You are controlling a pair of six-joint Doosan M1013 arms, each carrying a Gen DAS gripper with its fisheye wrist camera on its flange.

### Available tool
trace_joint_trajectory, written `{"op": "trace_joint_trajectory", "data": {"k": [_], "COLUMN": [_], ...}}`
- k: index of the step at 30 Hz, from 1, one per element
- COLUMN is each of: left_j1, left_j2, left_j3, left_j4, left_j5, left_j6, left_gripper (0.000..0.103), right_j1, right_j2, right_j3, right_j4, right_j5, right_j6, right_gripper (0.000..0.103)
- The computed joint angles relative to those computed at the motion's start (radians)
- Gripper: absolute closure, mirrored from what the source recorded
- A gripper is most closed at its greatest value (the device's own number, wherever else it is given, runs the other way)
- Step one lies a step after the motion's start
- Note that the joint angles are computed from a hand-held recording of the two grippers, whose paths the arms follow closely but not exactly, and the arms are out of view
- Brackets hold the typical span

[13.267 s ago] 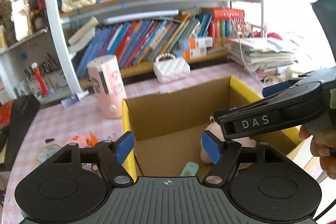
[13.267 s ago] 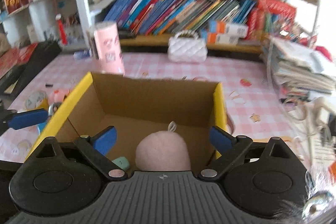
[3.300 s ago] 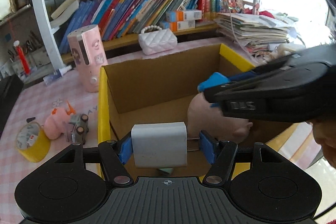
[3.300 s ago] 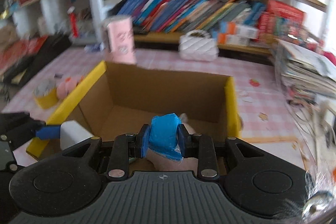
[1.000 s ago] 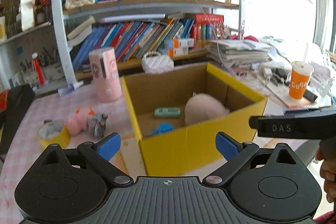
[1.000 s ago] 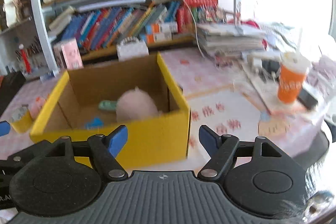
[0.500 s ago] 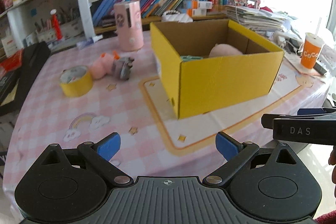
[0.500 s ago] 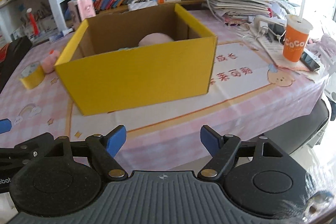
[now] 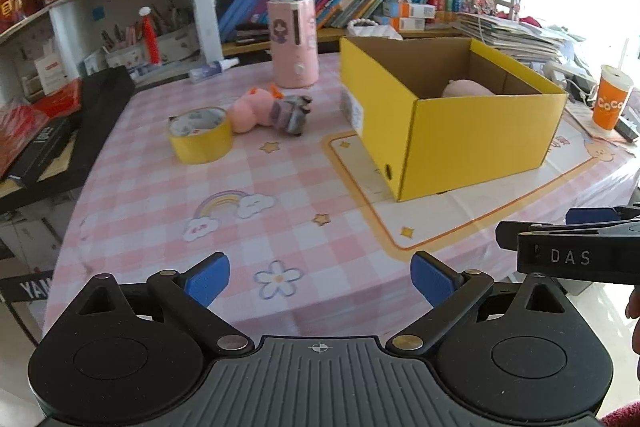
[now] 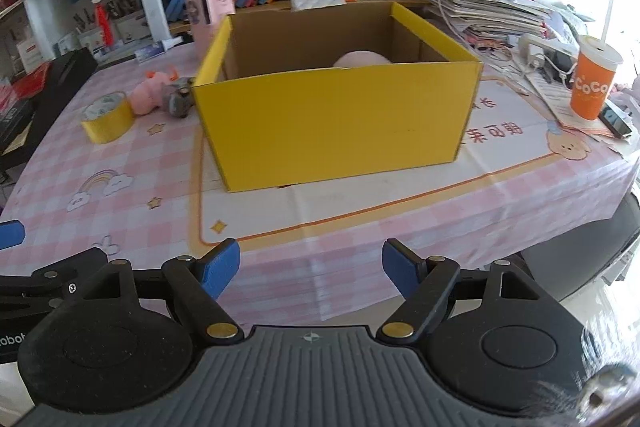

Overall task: Organize objects
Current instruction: 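Withdraw both open tools up and out of the yellow box, then move the left tool toward the yellow tape roll while the right tool approaches the toy truck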

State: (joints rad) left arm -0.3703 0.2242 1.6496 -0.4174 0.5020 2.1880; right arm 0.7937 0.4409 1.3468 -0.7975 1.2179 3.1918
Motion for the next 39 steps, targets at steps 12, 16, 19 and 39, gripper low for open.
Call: {"op": "trace_joint_trajectory", "data": {"k": [12, 16, 19, 39], "left_j1": [0.054, 0.070, 0.082, 0.118], "left_j2": [-0.017, -0.020, -0.023, -0.020], "left_j3": [0.018, 0.021, 0.025, 0.023], "left_j4": [0.022, 0.030, 0.022, 0.024], "left_j5": [-0.041, -0.055, -0.067, -0.098], "left_j6": [-0.048, -0.065, -0.058, -0.094], "left_gripper": [0.004, 0.004, 0.004, 0.004], "right_j1": [0.012, 0.015, 0.018, 0.021], "right_j2": [0.055, 0.071, 0.084, 0.137], "right_j3": [-0.086, -0.112, -0.133, -0.223], "right_j4": [-0.004, -0.010, -0.014, -0.010], "right_j5": [-0.039, -0.052, -0.060, -0.118], "right_j6": [-0.088, -0.112, -0.133, -0.260], "right_gripper": [0.026, 0.026, 0.026, 0.027]}}
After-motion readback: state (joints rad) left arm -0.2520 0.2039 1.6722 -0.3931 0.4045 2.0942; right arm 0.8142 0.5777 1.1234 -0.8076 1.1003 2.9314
